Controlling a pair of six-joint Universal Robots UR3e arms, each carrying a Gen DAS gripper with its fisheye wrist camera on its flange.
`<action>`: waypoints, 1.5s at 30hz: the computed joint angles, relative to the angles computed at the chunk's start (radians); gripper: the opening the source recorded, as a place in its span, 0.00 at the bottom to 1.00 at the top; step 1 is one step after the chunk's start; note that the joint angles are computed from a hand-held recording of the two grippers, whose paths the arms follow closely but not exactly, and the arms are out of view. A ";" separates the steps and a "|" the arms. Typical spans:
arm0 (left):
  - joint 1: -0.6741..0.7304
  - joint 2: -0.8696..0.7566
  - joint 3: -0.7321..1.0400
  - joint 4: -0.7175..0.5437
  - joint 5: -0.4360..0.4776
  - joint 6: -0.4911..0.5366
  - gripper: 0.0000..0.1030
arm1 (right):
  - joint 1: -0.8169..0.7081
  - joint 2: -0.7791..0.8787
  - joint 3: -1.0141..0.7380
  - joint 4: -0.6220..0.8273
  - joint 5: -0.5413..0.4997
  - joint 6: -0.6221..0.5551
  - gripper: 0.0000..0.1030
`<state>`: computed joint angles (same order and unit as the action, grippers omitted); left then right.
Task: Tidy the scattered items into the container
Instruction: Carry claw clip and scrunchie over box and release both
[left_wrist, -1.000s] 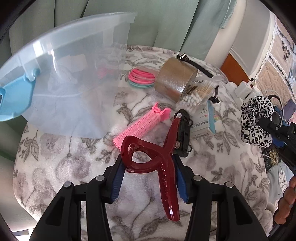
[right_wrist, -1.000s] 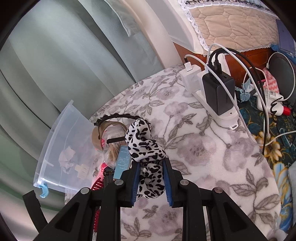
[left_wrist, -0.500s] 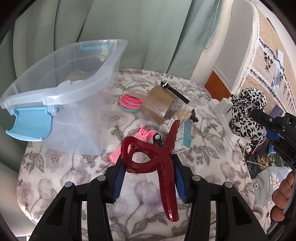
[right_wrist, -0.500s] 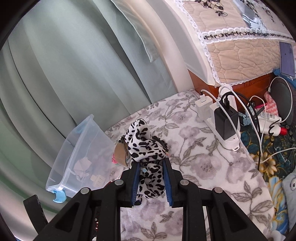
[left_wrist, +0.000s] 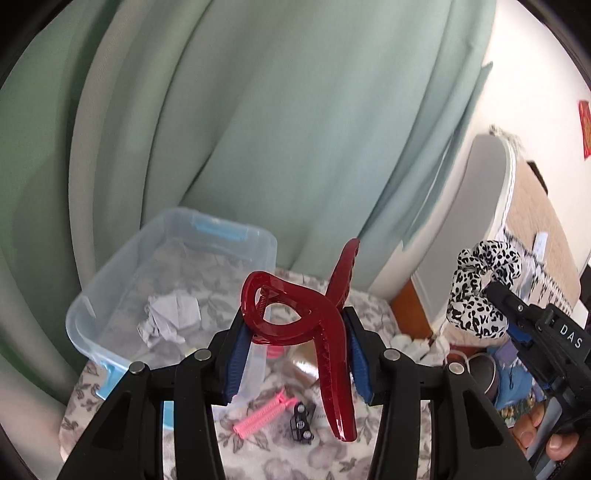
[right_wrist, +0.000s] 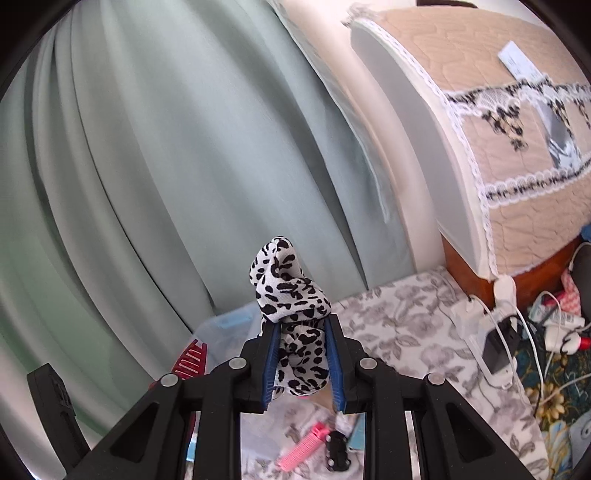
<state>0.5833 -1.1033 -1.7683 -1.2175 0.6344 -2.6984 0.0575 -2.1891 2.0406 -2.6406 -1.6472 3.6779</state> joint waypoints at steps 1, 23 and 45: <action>0.017 -0.021 0.034 0.001 -0.017 -0.015 0.48 | 0.039 0.049 -0.045 -0.029 -0.034 0.003 0.26; 0.280 -0.022 -0.011 0.008 -0.095 0.006 0.48 | 0.452 0.662 -0.451 -0.209 -0.218 0.028 0.26; 0.078 -0.318 -0.056 0.299 0.124 -0.153 0.49 | 0.450 0.811 -0.488 -0.084 -0.153 0.029 0.28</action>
